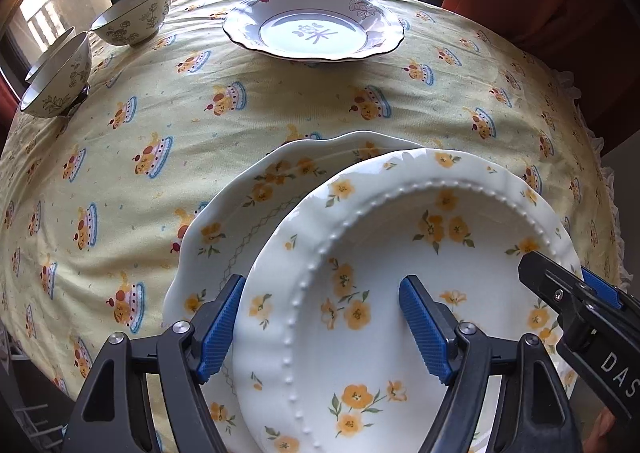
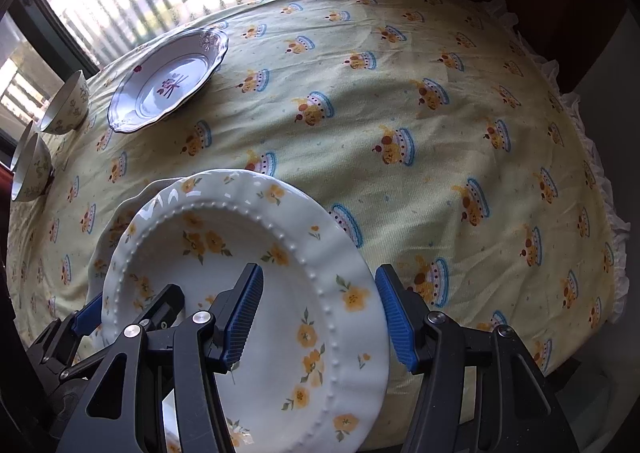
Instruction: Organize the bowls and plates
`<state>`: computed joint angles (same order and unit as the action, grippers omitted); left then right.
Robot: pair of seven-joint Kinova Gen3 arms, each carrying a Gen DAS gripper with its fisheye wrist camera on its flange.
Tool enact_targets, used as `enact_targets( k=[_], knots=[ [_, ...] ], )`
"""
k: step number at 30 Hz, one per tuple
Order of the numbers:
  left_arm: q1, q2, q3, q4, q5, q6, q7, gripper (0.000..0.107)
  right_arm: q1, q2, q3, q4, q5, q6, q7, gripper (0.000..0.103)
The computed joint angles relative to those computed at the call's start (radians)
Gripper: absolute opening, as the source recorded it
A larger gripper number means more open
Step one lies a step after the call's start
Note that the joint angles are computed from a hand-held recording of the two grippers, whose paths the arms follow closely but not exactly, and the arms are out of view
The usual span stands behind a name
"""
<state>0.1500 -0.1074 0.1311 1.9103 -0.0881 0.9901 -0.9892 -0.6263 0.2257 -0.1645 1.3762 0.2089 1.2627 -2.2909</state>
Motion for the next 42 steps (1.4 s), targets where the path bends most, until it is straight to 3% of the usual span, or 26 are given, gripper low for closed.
enact_targets(
  k=[8, 18, 27, 31, 38, 42],
  knots=[
    [0.008, 0.007, 0.016, -0.004, -0.043, -0.002, 0.025, 0.081, -0.016, 0.022, 0.004, -0.014, 0.018, 0.019, -0.01, 0.062],
    [0.054, 0.042, 0.061, -0.031, -0.171, 0.047, 0.185, 0.088, -0.016, 0.016, 0.003, 0.011, 0.024, -0.017, -0.012, 0.062],
    [0.077, 0.046, 0.035, -0.051, -0.147, 0.094, 0.177, 0.089, 0.016, -0.013, -0.003, 0.054, -0.014, -0.064, 0.021, 0.061],
    [0.066, 0.012, 0.028, -0.043, -0.118, 0.093, 0.182, 0.09, 0.024, -0.022, -0.005, 0.062, -0.015, -0.073, 0.055, 0.048],
    [0.058, -0.013, 0.055, -0.055, -0.129, 0.122, 0.216, 0.09, 0.012, -0.019, -0.015, 0.062, 0.014, -0.082, 0.121, 0.039],
    [0.059, -0.015, 0.058, -0.063, -0.129, 0.155, 0.221, 0.09, -0.003, -0.004, -0.013, 0.053, 0.025, -0.075, 0.128, 0.039]
  ],
)
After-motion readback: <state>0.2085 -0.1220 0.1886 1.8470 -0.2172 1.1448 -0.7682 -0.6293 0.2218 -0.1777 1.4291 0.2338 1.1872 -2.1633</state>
